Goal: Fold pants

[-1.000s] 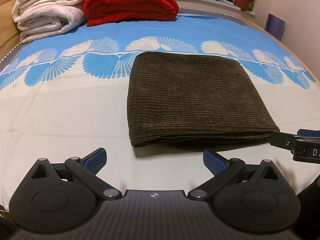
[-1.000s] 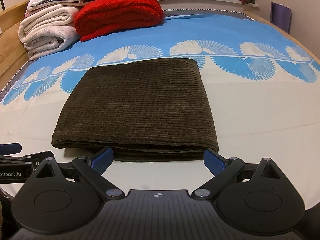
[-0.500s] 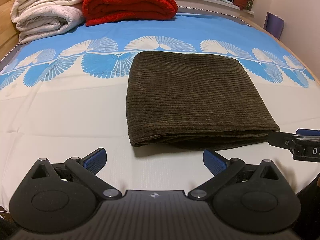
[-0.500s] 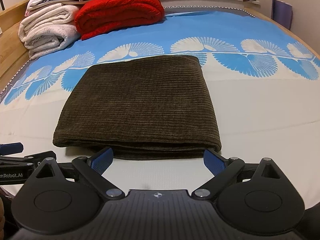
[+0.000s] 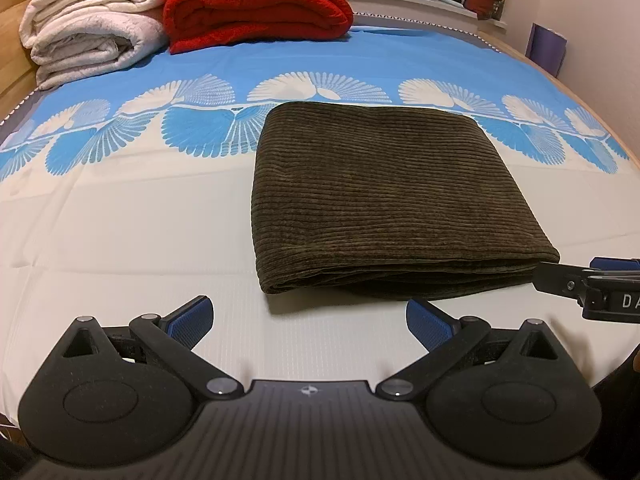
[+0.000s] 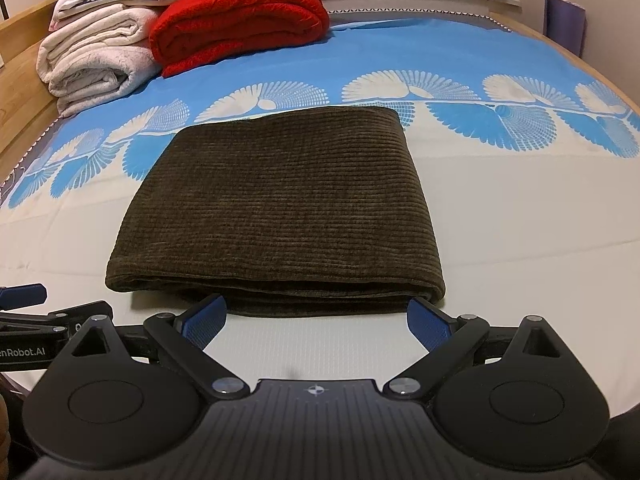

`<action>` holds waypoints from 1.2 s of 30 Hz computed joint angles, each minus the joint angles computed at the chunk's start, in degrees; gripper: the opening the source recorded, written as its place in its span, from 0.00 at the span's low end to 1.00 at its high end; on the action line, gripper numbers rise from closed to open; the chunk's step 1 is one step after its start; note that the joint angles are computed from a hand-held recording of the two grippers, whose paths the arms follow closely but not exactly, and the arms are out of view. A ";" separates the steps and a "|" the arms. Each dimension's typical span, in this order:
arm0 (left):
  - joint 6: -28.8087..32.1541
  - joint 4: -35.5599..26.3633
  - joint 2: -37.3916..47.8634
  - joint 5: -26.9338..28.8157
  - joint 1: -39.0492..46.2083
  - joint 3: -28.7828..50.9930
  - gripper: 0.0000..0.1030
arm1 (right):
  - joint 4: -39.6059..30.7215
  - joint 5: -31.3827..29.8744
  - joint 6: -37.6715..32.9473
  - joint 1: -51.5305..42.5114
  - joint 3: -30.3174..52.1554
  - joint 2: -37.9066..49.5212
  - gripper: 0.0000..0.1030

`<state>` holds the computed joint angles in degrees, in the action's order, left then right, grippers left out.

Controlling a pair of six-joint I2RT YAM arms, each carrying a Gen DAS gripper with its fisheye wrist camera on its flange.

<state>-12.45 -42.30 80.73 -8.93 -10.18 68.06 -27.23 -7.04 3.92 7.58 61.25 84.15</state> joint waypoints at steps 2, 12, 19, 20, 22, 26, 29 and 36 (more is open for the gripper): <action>0.29 0.18 -0.21 0.28 0.25 -0.25 1.00 | 0.04 -0.03 0.00 0.01 -0.04 -0.02 0.94; 0.99 0.54 -0.72 0.80 0.56 -0.76 1.00 | -0.04 0.12 0.18 0.15 0.06 0.00 0.94; 1.63 0.56 -0.98 1.30 0.86 -0.85 1.00 | -0.02 0.15 0.25 0.29 0.08 0.03 0.94; 1.59 0.56 -0.96 1.32 0.85 -0.82 1.00 | -0.02 0.17 0.30 0.31 0.08 0.02 0.94; 1.57 0.63 -1.05 1.39 0.87 -0.93 1.00 | -0.06 0.15 0.33 0.31 0.09 0.03 0.94; 1.76 0.70 -1.08 1.52 0.91 -0.93 1.00 | 0.03 0.15 0.25 0.37 0.01 0.01 0.94; 1.78 0.72 -1.14 1.57 0.91 -0.97 1.00 | 0.04 0.21 0.33 0.43 0.01 0.01 0.94; 1.77 0.73 -1.18 1.51 0.81 -1.02 1.00 | 0.06 0.20 0.35 0.44 0.00 0.02 0.94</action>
